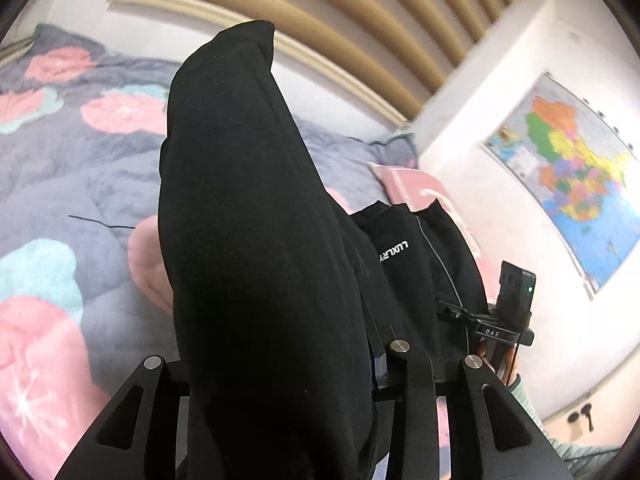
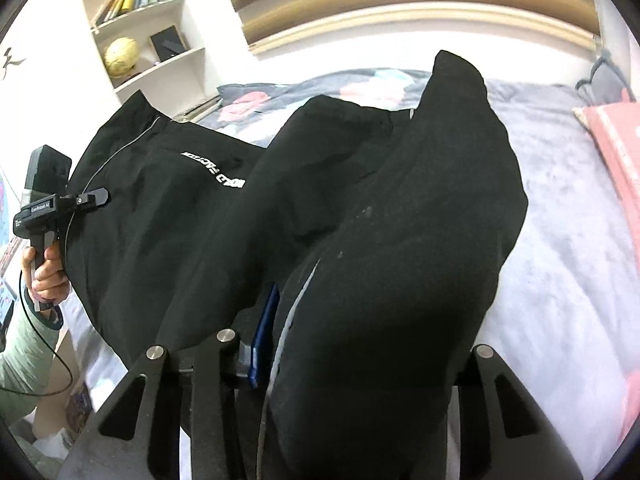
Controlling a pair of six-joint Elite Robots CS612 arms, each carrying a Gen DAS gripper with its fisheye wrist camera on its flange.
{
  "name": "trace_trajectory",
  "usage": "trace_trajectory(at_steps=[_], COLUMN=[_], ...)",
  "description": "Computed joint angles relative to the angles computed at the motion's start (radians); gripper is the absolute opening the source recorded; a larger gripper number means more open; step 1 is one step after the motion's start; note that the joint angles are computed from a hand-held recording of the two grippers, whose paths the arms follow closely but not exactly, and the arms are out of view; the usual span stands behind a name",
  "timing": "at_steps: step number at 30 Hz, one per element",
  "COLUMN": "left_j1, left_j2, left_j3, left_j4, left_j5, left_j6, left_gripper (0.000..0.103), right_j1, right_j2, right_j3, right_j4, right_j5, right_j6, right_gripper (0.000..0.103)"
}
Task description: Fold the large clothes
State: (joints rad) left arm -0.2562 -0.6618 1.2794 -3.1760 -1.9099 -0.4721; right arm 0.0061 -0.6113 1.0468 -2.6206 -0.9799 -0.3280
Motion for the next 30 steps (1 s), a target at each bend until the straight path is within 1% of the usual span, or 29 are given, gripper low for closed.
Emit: trace_trajectory(at_steps=[2,3,7,8,9,11,12,14,16,17,18,19,20,21,22,23,24,25,26,27,29,30], left_j1=[-0.005,-0.009,-0.003,0.0,0.003,0.008,0.006,0.008,0.015,0.021,0.037,0.055,0.071,0.08,0.089,0.092,0.091,0.087,0.076,0.067,0.04,0.032], left_j2=[-0.04,-0.051,-0.063,-0.071,-0.067,-0.053,-0.053,-0.032,-0.013,-0.002,0.016,0.038,0.058,0.07,0.078,0.075,0.062,0.04,0.005,-0.023,-0.09,-0.111], left_j3=[0.069,0.087,0.12,0.143,0.143,0.135,0.142,0.134,0.132,0.129,0.129,0.128,0.131,0.138,0.148,0.167,0.189,0.216,0.249,0.274,0.326,0.343], left_j4=[-0.05,-0.068,-0.107,-0.115,-0.112,-0.086,-0.078,-0.029,0.015,0.026,0.022,-0.003,-0.049,-0.09,-0.139,-0.178,-0.193,-0.189,-0.169,-0.151,-0.127,-0.127], left_j5=[-0.009,-0.013,-0.057,-0.064,-0.072,-0.089,-0.087,-0.077,-0.045,-0.044,-0.081,-0.128,-0.174,-0.2,-0.224,-0.227,-0.208,-0.178,-0.119,-0.067,0.047,0.085], left_j6=[0.002,0.003,-0.017,-0.018,-0.026,-0.052,-0.055,-0.058,-0.073,-0.098,-0.153,-0.221,-0.288,-0.331,-0.375,-0.397,-0.388,-0.352,-0.289,-0.235,-0.122,-0.093], left_gripper=[0.039,0.039,0.039,0.039,0.039,0.039,0.04,0.041,0.045,0.048,0.054,0.056,0.058,0.058,0.059,0.059,0.059,0.059,0.059,0.059,0.059,0.059], right_j1=[-0.005,-0.01,-0.021,-0.013,-0.013,-0.004,-0.007,-0.007,-0.003,-0.001,-0.006,-0.013,-0.027,-0.038,-0.05,-0.061,-0.07,-0.077,-0.086,-0.09,-0.079,-0.078], right_j2=[-0.038,-0.065,-0.128,-0.128,-0.137,-0.133,-0.125,-0.106,-0.084,-0.077,-0.067,-0.063,-0.057,-0.055,-0.054,-0.057,-0.061,-0.059,-0.066,-0.077,-0.111,-0.135], right_j3=[0.052,0.089,0.176,0.174,0.19,0.193,0.191,0.178,0.167,0.16,0.158,0.159,0.161,0.165,0.174,0.186,0.197,0.196,0.211,0.228,0.265,0.303], right_j4=[-0.02,-0.037,-0.043,-0.039,-0.036,-0.016,-0.004,0.042,0.058,0.06,0.063,0.065,0.069,0.07,0.067,0.057,0.048,0.044,0.032,0.01,-0.05,-0.098], right_j5=[-0.014,-0.013,-0.032,-0.043,-0.056,-0.077,-0.082,-0.1,-0.155,-0.174,-0.186,-0.181,-0.15,-0.123,-0.099,-0.089,-0.08,-0.069,-0.054,-0.078,-0.201,-0.257], right_j6=[-0.004,-0.002,0.009,0.016,0.016,0.032,0.039,0.073,0.101,0.121,0.149,0.17,0.208,0.235,0.272,0.299,0.318,0.332,0.348,0.356,0.351,0.337], right_gripper=[0.047,0.047,0.047,0.047,0.047,0.047,0.047,0.047,0.047,0.049,0.05,0.05,0.055,0.057,0.058,0.061,0.065,0.067,0.069,0.069,0.071,0.071])
